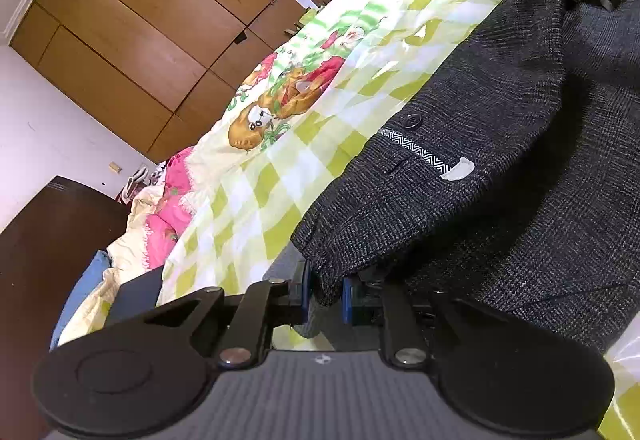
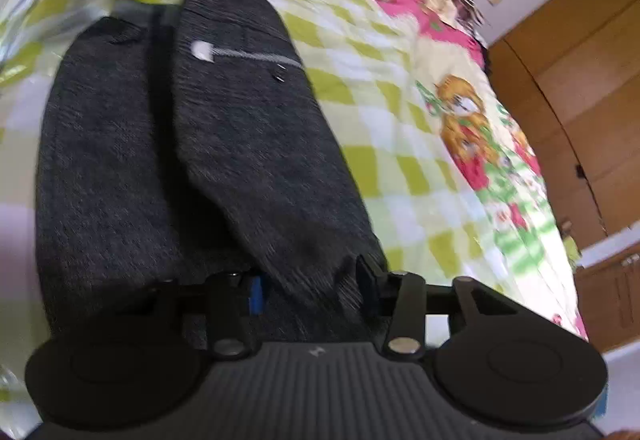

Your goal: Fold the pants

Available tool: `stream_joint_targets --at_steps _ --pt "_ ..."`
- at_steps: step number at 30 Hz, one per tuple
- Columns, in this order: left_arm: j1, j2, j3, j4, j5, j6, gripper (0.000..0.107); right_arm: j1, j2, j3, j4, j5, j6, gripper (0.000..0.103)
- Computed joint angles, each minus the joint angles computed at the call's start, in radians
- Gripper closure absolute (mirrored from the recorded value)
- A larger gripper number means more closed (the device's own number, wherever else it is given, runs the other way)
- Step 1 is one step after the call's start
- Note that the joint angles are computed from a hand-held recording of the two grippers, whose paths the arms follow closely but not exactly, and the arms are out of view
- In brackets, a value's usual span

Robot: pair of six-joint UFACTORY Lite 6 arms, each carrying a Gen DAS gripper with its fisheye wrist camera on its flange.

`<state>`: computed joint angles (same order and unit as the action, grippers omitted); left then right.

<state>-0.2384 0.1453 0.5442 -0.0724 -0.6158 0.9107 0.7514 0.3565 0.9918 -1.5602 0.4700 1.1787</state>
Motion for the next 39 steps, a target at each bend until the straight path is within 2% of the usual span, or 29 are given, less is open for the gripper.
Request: stream_joint_targets --at_steps 1,6,10,13,15,17,19,21,27,29,31,33,35,38,39 --pt "-0.004 0.009 0.009 -0.01 0.002 0.003 0.075 -0.016 0.005 0.019 0.06 -0.004 -0.011 0.097" --pt "0.002 -0.064 -0.01 -0.016 0.044 0.015 0.076 -0.045 -0.118 0.018 0.233 -0.059 0.001 0.098" --pt "0.033 -0.25 -0.098 0.021 0.128 -0.017 0.077 0.053 -0.309 -0.089 0.341 -0.006 -0.049 0.099" --pt "0.038 -0.363 -0.219 0.021 0.133 0.013 0.077 0.127 -0.375 -0.178 0.415 -0.002 -0.021 0.099" --pt "0.03 -0.374 -0.282 -0.015 0.123 0.038 0.077 0.177 -0.342 -0.231 0.374 -0.025 0.084 0.099" --pt "0.004 -0.334 -0.328 -0.077 0.062 0.082 0.077 0.195 -0.265 -0.25 0.268 -0.074 0.253 0.099" --pt "-0.03 -0.249 -0.338 -0.134 -0.004 0.109 0.077 0.217 -0.184 -0.245 0.147 -0.072 0.431 0.098" --pt "-0.051 -0.177 -0.338 -0.162 -0.088 0.129 0.077 0.222 -0.144 -0.227 0.111 -0.066 0.473 0.098" --pt "0.012 -0.24 -0.32 -0.062 -0.003 0.06 0.074 0.24 -0.145 -0.201 0.214 -0.01 0.328 0.094" --pt "0.006 -0.249 -0.334 -0.057 0.01 0.064 0.074 0.222 -0.149 -0.215 0.233 -0.009 0.333 0.094" --pt "-0.006 -0.216 -0.352 -0.071 -0.04 0.085 0.073 0.195 -0.154 -0.234 0.281 -0.027 0.308 0.087" --pt "-0.018 -0.186 -0.357 -0.092 -0.077 0.107 0.073 0.2 -0.164 -0.249 0.309 -0.016 0.286 0.084" --pt "-0.018 -0.22 -0.364 -0.099 -0.045 0.112 0.073 0.212 -0.197 -0.263 0.346 0.002 0.249 0.083" --pt "0.029 -0.352 -0.391 -0.042 0.093 0.076 0.072 0.245 -0.298 -0.319 0.402 0.034 0.23 0.078" --pt "0.035 -0.406 -0.408 -0.042 0.134 0.084 0.072 0.259 -0.345 -0.347 0.419 0.058 0.232 0.073"
